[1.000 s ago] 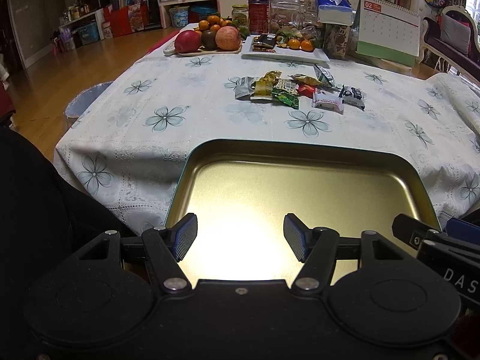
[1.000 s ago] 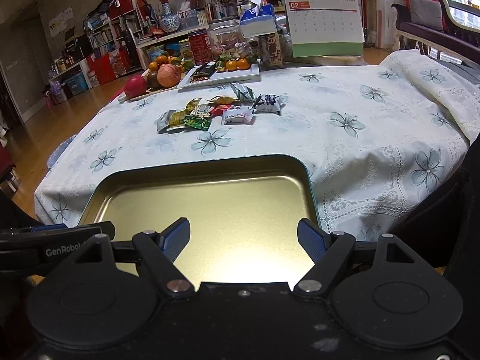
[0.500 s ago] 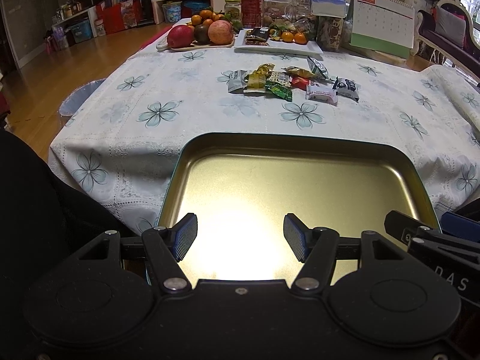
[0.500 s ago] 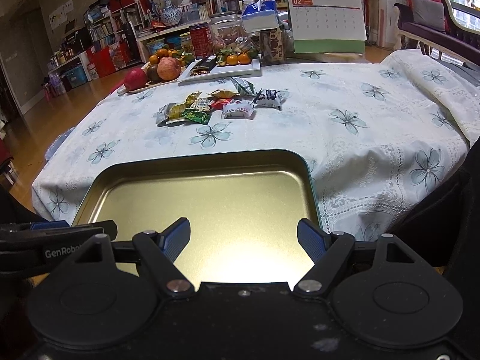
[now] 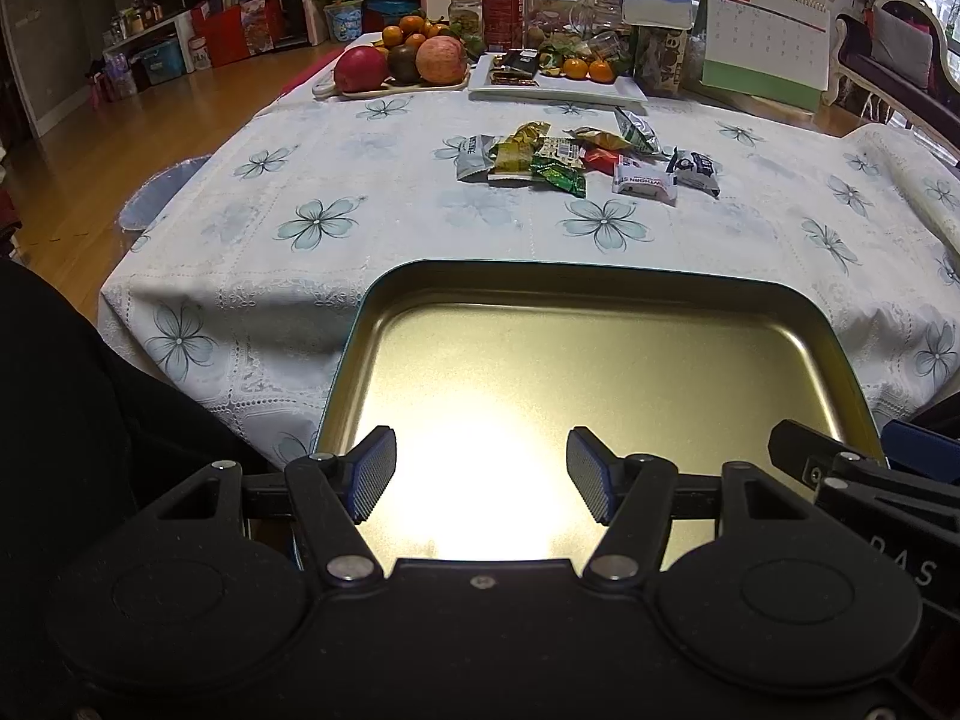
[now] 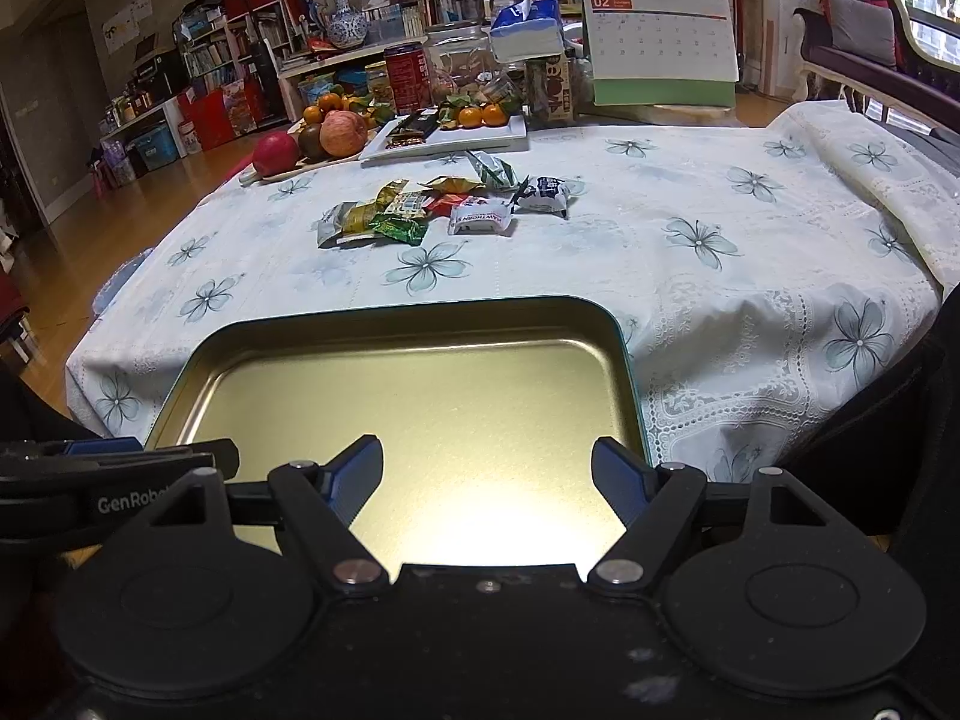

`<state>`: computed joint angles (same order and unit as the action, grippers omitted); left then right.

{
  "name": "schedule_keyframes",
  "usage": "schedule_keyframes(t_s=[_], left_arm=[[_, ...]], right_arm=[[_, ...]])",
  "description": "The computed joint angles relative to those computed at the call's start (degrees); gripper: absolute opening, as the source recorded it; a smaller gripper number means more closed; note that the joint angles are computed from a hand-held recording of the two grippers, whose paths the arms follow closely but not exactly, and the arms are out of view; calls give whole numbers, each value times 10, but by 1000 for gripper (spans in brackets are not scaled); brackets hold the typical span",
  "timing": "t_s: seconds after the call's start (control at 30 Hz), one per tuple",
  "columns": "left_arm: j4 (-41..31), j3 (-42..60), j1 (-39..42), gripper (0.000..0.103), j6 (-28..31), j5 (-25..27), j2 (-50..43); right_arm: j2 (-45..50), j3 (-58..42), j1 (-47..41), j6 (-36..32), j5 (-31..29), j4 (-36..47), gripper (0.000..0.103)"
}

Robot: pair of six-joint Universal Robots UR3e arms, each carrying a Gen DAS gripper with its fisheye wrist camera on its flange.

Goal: Organize snacks

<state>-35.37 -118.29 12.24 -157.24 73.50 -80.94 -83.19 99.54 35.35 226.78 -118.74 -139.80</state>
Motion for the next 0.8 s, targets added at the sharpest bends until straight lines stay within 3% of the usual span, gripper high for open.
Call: schedule_keyframes(t_s=[0.8], left_arm=[[-8, 5, 1, 62, 1, 4, -3]], right_arm=[[1, -2, -1, -3, 8, 4, 70]])
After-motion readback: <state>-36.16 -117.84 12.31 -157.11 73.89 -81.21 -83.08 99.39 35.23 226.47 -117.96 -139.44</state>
